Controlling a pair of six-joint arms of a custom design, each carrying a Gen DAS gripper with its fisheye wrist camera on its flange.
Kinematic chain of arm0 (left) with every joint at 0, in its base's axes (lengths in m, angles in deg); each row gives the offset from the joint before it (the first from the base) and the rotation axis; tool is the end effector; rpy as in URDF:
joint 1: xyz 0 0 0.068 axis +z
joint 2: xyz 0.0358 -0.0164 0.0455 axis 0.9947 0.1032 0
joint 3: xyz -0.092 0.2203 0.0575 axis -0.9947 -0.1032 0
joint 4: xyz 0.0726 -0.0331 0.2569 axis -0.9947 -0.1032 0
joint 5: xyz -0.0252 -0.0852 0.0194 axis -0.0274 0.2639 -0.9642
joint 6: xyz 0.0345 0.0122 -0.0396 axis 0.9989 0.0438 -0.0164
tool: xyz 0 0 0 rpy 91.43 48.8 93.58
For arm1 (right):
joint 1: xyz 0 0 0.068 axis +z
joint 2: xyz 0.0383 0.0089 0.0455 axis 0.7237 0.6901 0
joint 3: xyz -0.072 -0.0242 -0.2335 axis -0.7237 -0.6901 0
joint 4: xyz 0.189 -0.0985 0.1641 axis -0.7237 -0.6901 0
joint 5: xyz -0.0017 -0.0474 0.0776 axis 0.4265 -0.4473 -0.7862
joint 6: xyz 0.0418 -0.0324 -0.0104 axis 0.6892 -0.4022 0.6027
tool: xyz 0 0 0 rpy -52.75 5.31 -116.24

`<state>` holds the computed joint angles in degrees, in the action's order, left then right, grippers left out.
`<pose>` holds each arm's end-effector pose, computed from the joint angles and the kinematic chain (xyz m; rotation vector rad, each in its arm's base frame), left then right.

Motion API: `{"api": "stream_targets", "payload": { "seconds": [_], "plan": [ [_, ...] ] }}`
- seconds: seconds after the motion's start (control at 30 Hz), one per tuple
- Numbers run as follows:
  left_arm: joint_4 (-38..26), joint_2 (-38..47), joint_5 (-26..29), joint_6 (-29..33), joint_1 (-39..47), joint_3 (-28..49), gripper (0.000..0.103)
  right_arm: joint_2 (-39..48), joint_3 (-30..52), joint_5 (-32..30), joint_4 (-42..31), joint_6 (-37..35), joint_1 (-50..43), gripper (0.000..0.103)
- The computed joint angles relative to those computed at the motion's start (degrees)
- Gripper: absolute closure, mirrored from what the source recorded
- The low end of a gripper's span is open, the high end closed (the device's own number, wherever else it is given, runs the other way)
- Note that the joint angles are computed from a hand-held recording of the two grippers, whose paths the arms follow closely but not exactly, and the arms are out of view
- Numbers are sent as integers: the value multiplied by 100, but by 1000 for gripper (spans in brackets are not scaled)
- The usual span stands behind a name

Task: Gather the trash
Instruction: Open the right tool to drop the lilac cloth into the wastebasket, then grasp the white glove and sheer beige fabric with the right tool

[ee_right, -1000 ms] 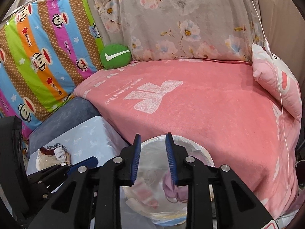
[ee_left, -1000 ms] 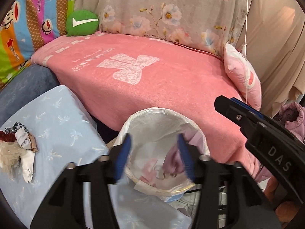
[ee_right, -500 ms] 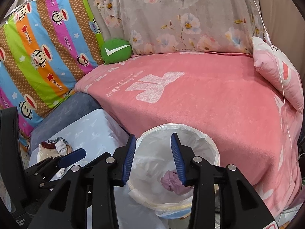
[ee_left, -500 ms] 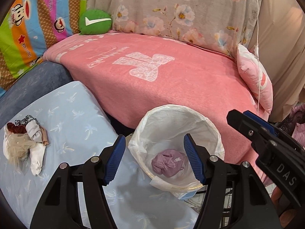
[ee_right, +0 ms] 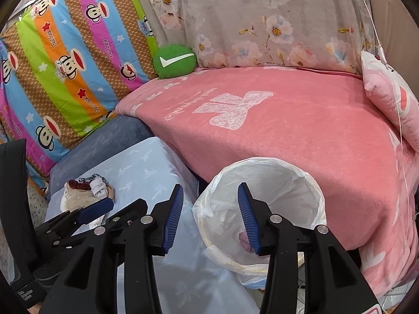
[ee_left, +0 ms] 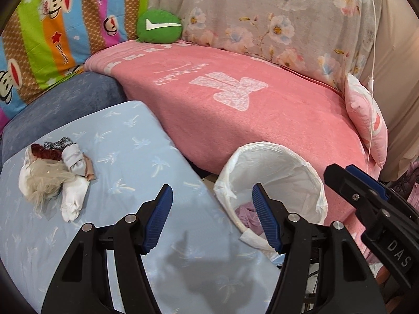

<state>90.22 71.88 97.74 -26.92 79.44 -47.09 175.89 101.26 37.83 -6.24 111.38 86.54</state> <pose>0.2855 -0.0301 0.1130 0.1700 2.3331 -0.2800 0.2582 0.1982 0.1257 0.1728 2.2357 0.2306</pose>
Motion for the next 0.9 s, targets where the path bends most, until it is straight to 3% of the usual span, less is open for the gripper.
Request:
{"api": "stream_targets", "payload": {
  "seconds": [0.27,0.43,0.9],
  "plan": [
    [54,-54,241,133,790,-180,41,648,554,78,-166,139,462,60],
    [143,32,370,305,1393,-265,28,1190,1078,49,-295,188,726,59],
    [96,881,835,899,3141,238,24,2804,3050,-54,-839,171,1327,53]
  ]
}}
